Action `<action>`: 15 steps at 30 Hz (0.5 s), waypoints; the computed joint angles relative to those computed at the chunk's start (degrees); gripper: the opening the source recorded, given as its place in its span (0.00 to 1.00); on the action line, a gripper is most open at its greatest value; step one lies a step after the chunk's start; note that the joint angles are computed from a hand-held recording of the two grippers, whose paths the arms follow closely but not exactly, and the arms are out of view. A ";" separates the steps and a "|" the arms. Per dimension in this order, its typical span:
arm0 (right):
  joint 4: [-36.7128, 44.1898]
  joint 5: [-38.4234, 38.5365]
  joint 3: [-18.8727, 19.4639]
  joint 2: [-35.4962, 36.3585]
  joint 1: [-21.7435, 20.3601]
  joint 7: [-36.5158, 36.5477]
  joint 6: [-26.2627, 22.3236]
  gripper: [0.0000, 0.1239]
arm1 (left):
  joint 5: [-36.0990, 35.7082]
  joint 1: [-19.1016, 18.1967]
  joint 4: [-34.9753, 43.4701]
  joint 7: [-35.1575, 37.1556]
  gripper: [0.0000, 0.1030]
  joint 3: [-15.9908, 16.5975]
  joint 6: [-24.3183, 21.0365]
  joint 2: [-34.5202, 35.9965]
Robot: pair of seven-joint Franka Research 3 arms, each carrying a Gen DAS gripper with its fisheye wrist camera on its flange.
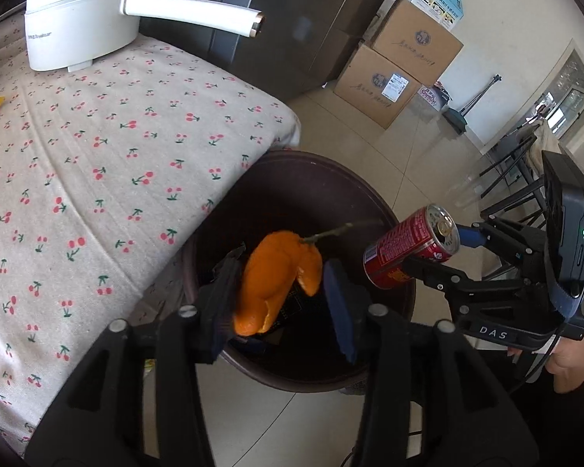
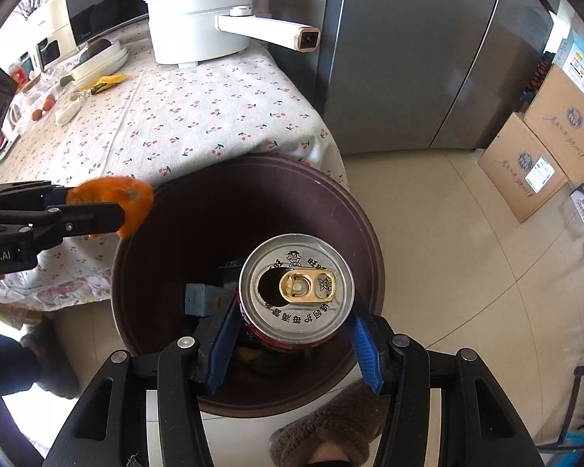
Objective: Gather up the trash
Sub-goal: 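Open the left tool to drop the pepper while the right tool releases the can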
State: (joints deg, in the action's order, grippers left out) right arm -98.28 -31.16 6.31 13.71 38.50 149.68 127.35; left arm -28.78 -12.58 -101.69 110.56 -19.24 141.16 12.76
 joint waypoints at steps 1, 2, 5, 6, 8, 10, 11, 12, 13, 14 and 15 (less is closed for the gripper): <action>0.32 0.13 0.00 0.28 -0.06 -0.23 0.01 0.44 | 1.50 -0.48 0.20 -1.63 0.86 0.40 0.21 0.15; 0.26 0.22 -0.03 0.24 -0.06 -0.29 0.05 0.44 | 3.12 -0.91 -0.01 -3.27 0.94 0.79 0.99 0.02; 1.15 0.54 -0.16 0.91 -0.05 -0.87 -0.15 0.44 | 9.68 -1.99 -0.49 -7.57 0.96 1.98 2.45 -0.37; 1.32 0.61 -0.22 1.02 -0.01 -0.95 -0.22 0.44 | 12.05 -2.28 -0.78 -9.08 0.97 2.37 2.90 -0.54; 1.68 0.70 -0.33 1.25 0.11 -0.94 -0.39 0.44 | 15.38 -2.35 -1.51 -11.50 0.99 2.84 3.38 -1.01; 2.01 0.86 -0.43 1.47 0.19 -0.89 -0.23 0.44 | 15.45 -1.61 -2.14 -11.89 0.99 2.63 3.64 -1.48; 2.24 0.85 -0.48 1.63 0.25 -0.90 -0.16 0.44 | 15.28 -1.25 -2.43 -12.02 0.99 2.59 3.53 -1.76; 2.51 0.80 -0.53 1.81 0.33 -0.99 -0.15 0.44 | 15.18 -0.97 -2.55 -12.10 0.99 2.57 3.35 -1.94; 2.78 0.74 -0.58 2.01 0.43 -1.09 -0.11 0.44 | 15.33 -0.77 -2.74 -12.23 0.99 2.64 3.21 -2.18; 3.08 0.74 -0.61 2.22 0.53 -1.20 -0.06 0.44 | 15.69 -0.68 -2.88 -12.48 0.99 2.74 3.16 -2.36; 3.31 0.52 -0.68 2.39 0.69 -1.24 0.20 0.44 | 15.91 -0.54 -3.06 -12.55 0.99 2.82 3.06 -2.59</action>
